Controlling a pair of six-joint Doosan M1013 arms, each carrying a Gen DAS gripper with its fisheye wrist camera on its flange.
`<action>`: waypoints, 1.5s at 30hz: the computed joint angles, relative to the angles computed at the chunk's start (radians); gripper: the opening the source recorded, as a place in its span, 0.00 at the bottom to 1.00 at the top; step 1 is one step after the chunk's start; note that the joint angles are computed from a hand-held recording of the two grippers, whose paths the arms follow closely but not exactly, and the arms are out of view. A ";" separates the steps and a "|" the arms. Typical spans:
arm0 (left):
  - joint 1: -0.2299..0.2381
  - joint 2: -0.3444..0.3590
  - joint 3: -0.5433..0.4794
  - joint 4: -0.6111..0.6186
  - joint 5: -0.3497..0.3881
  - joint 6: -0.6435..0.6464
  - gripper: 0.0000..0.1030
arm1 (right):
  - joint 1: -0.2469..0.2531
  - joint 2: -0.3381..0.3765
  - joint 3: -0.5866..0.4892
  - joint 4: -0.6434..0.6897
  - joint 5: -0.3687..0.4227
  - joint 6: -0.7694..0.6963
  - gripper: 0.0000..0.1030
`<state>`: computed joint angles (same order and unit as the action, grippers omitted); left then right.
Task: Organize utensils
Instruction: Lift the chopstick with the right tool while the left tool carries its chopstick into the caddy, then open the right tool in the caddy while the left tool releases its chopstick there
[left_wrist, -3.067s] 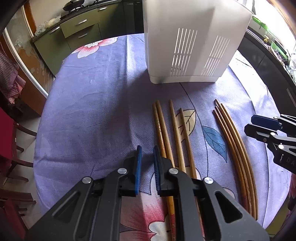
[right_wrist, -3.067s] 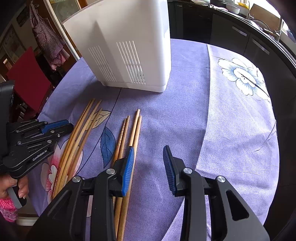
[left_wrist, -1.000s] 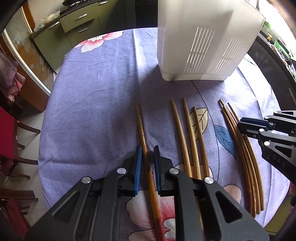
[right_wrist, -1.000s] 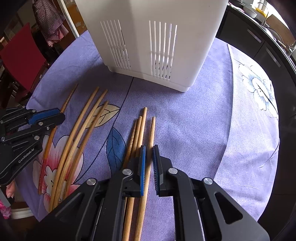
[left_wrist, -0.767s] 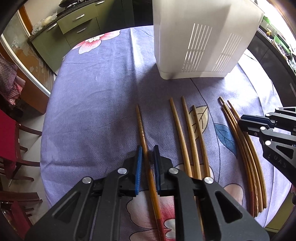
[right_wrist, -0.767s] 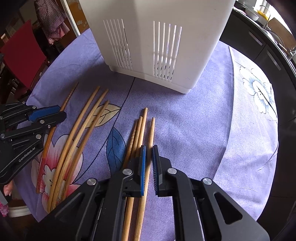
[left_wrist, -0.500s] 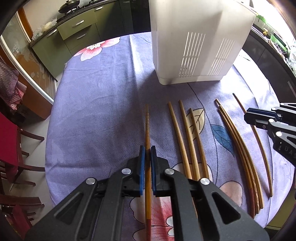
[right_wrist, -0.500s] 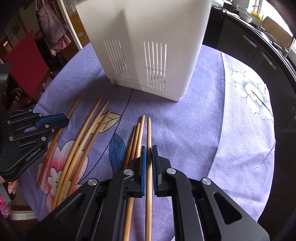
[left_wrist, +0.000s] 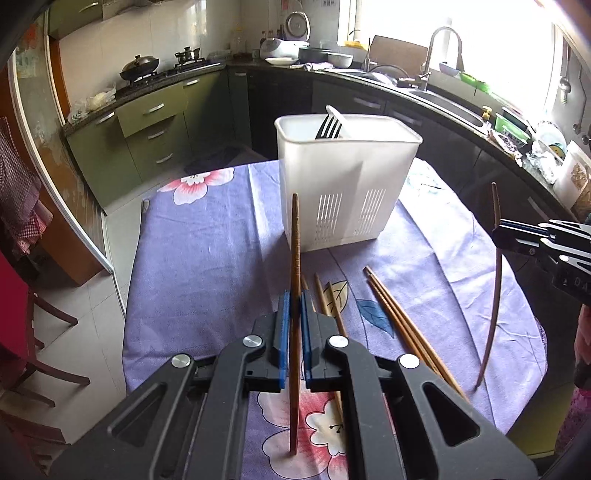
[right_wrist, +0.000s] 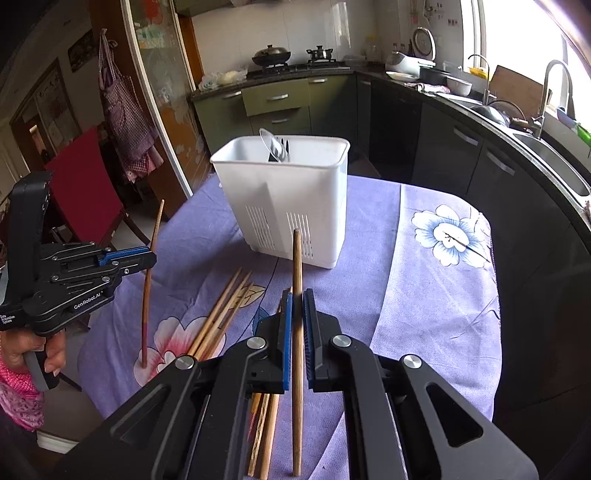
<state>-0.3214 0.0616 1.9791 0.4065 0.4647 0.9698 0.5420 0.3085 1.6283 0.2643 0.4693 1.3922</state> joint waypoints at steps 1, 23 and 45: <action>-0.001 -0.008 0.000 0.005 -0.004 -0.002 0.06 | -0.001 -0.012 0.008 0.012 -0.009 -0.014 0.06; -0.015 -0.045 -0.090 -0.003 0.024 0.054 0.06 | 0.012 -0.055 -0.069 0.051 -0.041 -0.073 0.06; 0.028 0.092 -0.326 0.087 0.008 -0.011 0.06 | -0.034 0.127 -0.432 -0.021 -0.005 0.055 0.06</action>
<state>-0.2933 0.1537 1.6533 0.4934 0.4722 0.9587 0.5079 0.4357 1.1958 0.2430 0.4647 1.4474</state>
